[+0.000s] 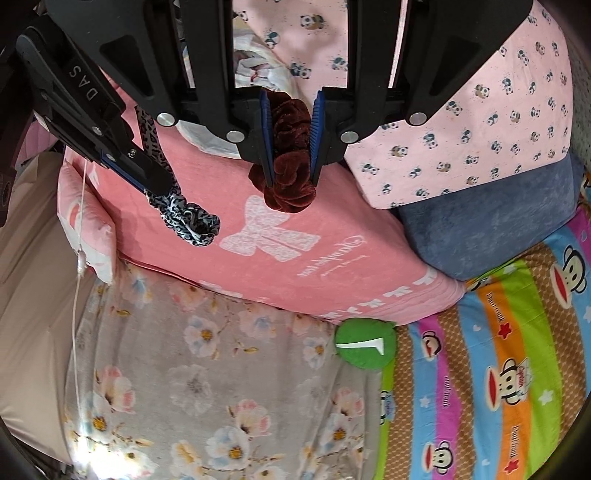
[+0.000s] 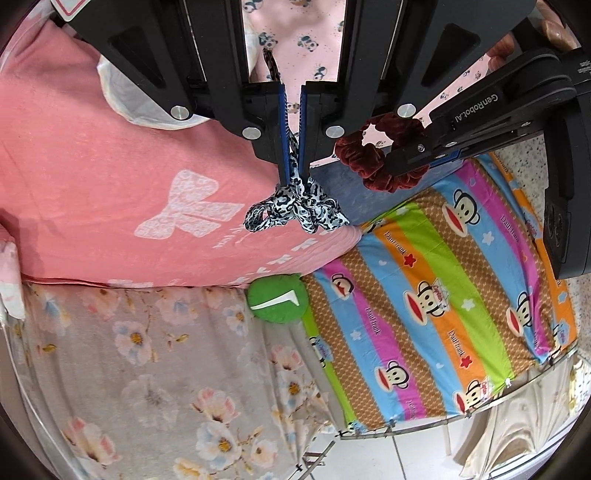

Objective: Collect trash
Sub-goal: 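Carry the scrunchie and leopard cloth over the white bin with both grippers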

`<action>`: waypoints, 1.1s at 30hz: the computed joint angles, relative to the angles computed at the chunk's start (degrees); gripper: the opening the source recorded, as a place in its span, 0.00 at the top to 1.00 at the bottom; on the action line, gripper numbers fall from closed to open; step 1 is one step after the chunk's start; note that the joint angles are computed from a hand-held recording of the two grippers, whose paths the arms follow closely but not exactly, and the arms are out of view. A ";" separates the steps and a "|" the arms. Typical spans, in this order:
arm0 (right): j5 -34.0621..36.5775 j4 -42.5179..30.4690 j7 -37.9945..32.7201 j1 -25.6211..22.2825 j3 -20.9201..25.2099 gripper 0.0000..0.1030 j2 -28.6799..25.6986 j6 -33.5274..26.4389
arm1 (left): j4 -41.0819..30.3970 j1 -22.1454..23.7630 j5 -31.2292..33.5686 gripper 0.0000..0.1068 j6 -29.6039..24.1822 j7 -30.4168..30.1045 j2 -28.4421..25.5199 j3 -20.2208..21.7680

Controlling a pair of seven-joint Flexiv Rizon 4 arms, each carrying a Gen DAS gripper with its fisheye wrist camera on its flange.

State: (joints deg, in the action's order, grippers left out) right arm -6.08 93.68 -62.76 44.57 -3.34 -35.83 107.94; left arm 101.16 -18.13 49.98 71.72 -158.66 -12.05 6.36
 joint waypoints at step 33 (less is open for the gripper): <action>-0.33 4.63 2.37 -11.51 5.57 0.94 -0.60 1.22 | -7.17 -5.17 -16.07 0.84 1.67 15.46 -11.26 1.98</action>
State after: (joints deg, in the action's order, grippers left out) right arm -6.40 98.32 -60.38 33.06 2.23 -36.43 109.16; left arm 93.99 -23.31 33.92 73.39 -143.20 -23.31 8.34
